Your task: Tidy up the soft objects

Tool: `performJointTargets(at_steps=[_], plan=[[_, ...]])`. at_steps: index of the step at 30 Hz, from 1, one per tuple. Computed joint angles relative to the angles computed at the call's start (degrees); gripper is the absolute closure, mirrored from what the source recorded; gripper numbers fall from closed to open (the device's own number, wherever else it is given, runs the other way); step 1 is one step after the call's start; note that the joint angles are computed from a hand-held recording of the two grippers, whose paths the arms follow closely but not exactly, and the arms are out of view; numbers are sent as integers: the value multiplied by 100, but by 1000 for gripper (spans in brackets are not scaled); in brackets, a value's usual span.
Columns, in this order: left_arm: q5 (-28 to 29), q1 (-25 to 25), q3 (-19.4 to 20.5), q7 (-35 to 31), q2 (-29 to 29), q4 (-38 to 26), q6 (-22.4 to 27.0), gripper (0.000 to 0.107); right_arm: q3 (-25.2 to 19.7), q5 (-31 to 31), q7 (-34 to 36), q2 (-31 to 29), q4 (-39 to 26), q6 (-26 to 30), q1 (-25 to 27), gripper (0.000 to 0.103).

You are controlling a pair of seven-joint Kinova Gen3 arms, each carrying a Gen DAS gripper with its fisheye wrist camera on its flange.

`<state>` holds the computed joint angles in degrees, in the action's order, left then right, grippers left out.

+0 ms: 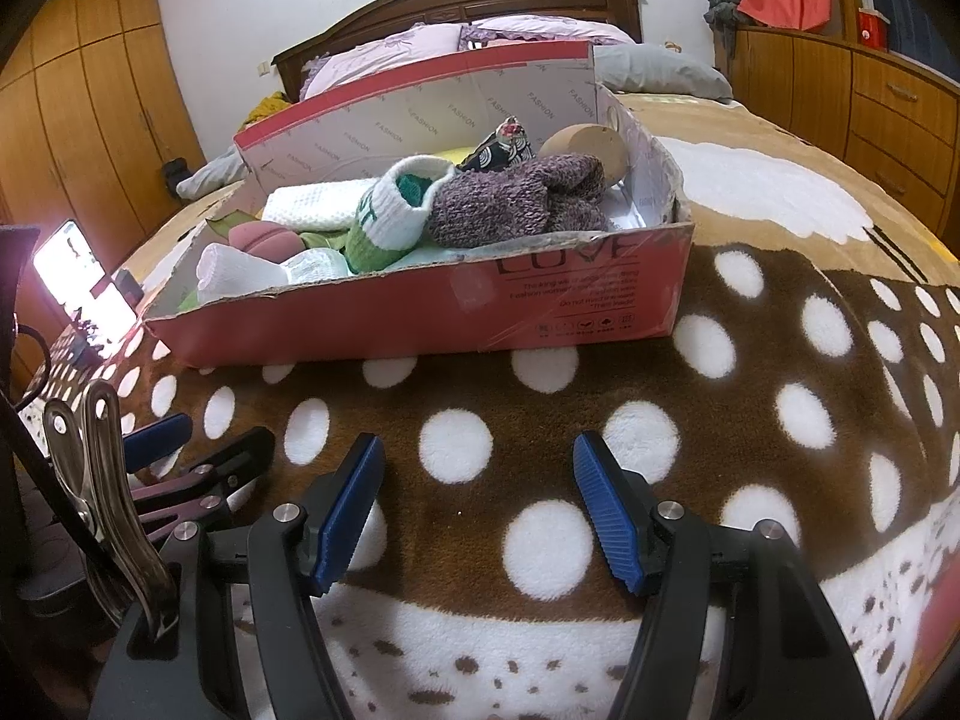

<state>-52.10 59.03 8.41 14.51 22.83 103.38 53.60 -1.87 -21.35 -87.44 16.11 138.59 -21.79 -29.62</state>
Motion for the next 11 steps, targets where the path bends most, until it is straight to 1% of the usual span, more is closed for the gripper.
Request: performJointTargets(at_steps=[4, 7, 11], plan=[[-23, 3, -5, 8, 22, -20, -7, 39, 51, -75, 82, 19, -11, 3, -55, 36], [-28, 17, -10, 24, 22, -15, -2, 38, 176, -266, 261, 35, -47, 43, -200, 36], [-31, 31, -8, 35, 26, -31, 10, 38, 200, -384, 358, 36, -77, 73, -248, 36]])
